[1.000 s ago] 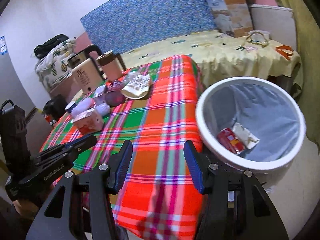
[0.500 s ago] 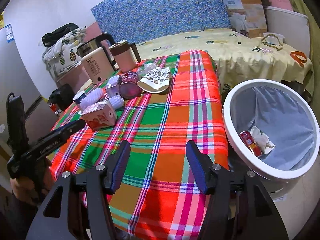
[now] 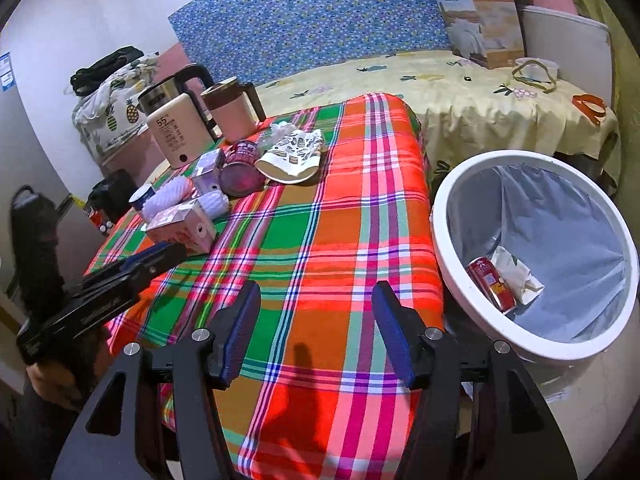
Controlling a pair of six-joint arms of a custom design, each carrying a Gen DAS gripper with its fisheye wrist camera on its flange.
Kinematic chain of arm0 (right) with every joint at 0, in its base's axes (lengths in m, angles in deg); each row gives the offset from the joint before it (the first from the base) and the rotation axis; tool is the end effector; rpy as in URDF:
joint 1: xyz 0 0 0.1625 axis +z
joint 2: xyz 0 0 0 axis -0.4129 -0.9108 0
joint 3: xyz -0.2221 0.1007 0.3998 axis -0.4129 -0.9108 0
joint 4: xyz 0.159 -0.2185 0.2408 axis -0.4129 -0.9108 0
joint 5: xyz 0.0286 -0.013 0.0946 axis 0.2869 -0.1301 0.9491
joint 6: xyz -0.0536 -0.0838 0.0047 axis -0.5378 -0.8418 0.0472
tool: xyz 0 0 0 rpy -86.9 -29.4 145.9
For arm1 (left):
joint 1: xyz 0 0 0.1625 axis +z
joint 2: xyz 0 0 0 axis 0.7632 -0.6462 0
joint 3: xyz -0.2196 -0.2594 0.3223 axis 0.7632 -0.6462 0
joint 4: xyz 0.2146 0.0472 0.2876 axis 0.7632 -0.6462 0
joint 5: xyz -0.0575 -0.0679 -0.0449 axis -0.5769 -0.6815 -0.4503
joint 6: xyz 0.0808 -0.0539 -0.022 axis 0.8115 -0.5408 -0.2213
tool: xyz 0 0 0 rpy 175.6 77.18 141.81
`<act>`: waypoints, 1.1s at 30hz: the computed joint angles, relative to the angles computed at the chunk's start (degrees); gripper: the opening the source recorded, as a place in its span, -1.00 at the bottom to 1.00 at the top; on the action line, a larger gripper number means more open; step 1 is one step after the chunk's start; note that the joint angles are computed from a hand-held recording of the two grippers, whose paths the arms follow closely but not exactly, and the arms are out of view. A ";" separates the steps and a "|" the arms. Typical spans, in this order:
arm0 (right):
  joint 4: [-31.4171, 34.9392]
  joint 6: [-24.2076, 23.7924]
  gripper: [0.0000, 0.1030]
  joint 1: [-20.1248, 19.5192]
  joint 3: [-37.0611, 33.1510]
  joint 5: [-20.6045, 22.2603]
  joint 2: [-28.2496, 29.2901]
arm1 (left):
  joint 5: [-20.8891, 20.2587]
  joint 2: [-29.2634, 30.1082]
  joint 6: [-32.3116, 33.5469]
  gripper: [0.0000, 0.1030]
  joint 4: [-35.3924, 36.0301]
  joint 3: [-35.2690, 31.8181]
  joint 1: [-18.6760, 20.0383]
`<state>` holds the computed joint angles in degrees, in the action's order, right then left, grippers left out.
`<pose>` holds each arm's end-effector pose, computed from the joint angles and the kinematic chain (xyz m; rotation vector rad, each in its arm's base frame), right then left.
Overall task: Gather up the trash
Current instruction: 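Move both tools back over the table toward the remaining trash, then grasp the pink juice carton with the left tool while the right tool grasps the patterned paper cup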
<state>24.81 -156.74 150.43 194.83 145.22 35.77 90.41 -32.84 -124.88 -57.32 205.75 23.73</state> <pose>0.2543 -0.2457 -0.1018 0.2018 -2.4210 1.0733 0.0655 -0.3321 0.2164 0.9333 2.5384 -0.8811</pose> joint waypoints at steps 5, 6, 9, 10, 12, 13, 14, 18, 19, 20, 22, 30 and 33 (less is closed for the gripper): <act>-0.89 -0.63 0.16 -0.01 0.48 -0.22 -0.11 | -4.35 -2.77 -0.99 -0.32 -1.95 -0.92 0.71; -1.20 -0.79 0.16 -0.03 0.62 -0.27 -0.11 | -5.05 -2.63 -1.09 -0.29 -2.07 -1.48 1.21; -1.77 -0.96 0.16 -0.35 0.76 -0.64 -0.04 | -4.46 -1.10 -1.22 -0.14 -0.48 -4.28 3.62; -1.76 -0.88 0.16 -0.44 0.75 -0.73 -0.04 | -3.30 0.25 -1.19 -0.13 1.08 -5.66 4.50; -1.64 -0.73 0.16 -0.56 0.71 -0.93 -0.07 | -1.83 2.10 -1.14 -0.13 3.05 -7.25 5.37; -1.52 -0.63 0.16 -0.50 0.62 -0.93 -0.04 | -1.34 2.80 -0.74 -0.13 3.16 -7.20 5.13; -1.48 -0.64 0.16 -0.41 0.64 -0.84 -0.07 | -0.77 2.97 -0.34 -0.13 3.32 -7.05 4.98; -1.69 -0.72 0.16 -0.26 0.67 -0.32 -0.07 | 3.68 3.75 1.08 -0.13 4.16 -4.91 3.22; -1.81 -0.63 0.16 -0.29 0.75 -0.25 -0.08 | 4.22 3.72 1.55 -0.13 3.88 -3.99 2.41; -1.91 -0.57 0.16 -0.34 0.81 -0.24 -0.07 | 4.64 3.65 2.01 -0.13 3.50 -3.31 1.91; -1.99 -0.32 0.16 -0.21 0.94 -0.13 -0.02 | 4.69 2.68 2.22 -0.13 2.20 -1.79 0.84; -3.04 -0.49 0.16 -0.59 1.56 -0.69 -0.05 | -2.20 2.00 -0.80 -0.09 -0.86 -2.99 0.17; -3.12 -0.42 0.16 -0.73 1.64 -0.92 -0.01 | -2.09 3.49 -0.34 -0.06 -1.06 -3.26 -0.43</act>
